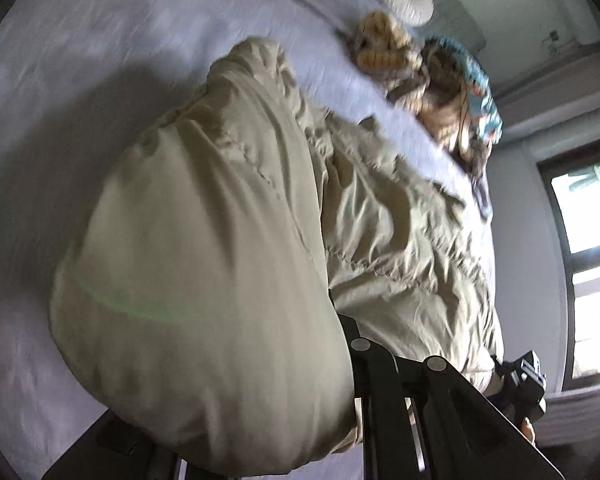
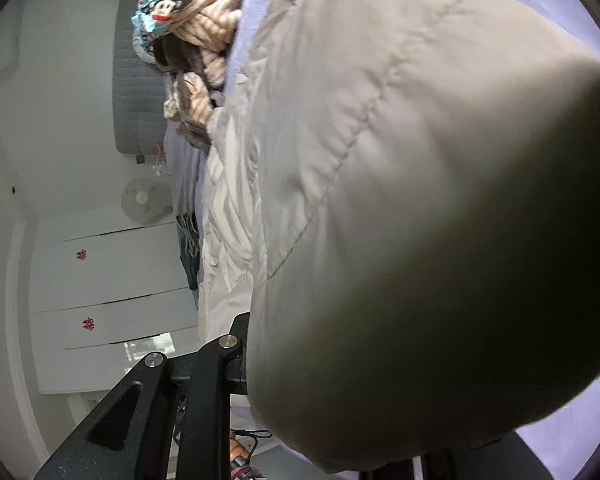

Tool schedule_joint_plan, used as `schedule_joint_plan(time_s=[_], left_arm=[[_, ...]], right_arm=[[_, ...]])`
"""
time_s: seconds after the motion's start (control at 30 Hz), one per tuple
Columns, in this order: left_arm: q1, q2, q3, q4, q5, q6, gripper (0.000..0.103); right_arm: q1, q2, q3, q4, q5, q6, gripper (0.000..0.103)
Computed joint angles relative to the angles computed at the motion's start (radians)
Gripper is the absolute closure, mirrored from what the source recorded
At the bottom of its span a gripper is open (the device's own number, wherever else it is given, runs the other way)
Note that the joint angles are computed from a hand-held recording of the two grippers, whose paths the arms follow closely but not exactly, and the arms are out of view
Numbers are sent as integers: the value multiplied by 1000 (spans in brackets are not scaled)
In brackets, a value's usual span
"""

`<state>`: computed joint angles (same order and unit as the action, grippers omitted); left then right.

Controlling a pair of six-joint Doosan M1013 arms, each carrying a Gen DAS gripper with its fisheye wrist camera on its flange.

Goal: Fold large clothes

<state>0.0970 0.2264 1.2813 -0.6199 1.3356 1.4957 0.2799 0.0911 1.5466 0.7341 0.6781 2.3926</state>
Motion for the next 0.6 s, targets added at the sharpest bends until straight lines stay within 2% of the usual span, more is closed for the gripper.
schedule_joint_plan(time_s=[0.13, 0.2, 0.23, 0.27, 0.3, 0.43, 0.5, 0.6], left_arm=[[8, -23, 55, 31, 83, 0, 84], [8, -24, 63, 52, 96, -22, 74], [5, -22, 58, 80, 105, -39, 65], [-3, -20, 47, 125, 117, -57, 53], [-13, -19, 36, 177, 126, -70, 50], [-17, -34, 15, 282, 174, -61, 50], [-15, -43, 3, 335, 204, -48, 50], [-20, -61, -9, 434, 219, -42, 50]], right_arm=[[20, -51, 80, -9, -16, 56, 77], [23, -58, 98, -23, -13, 77, 70], [23, -58, 98, -41, -2, 96, 67], [23, -56, 91, -72, 19, 131, 60], [22, -55, 82, -99, 41, 157, 57], [21, -38, 1, -227, 189, 247, 44], [22, -36, -29, -276, 268, 272, 34], [35, -33, -89, -398, 402, 333, 29]])
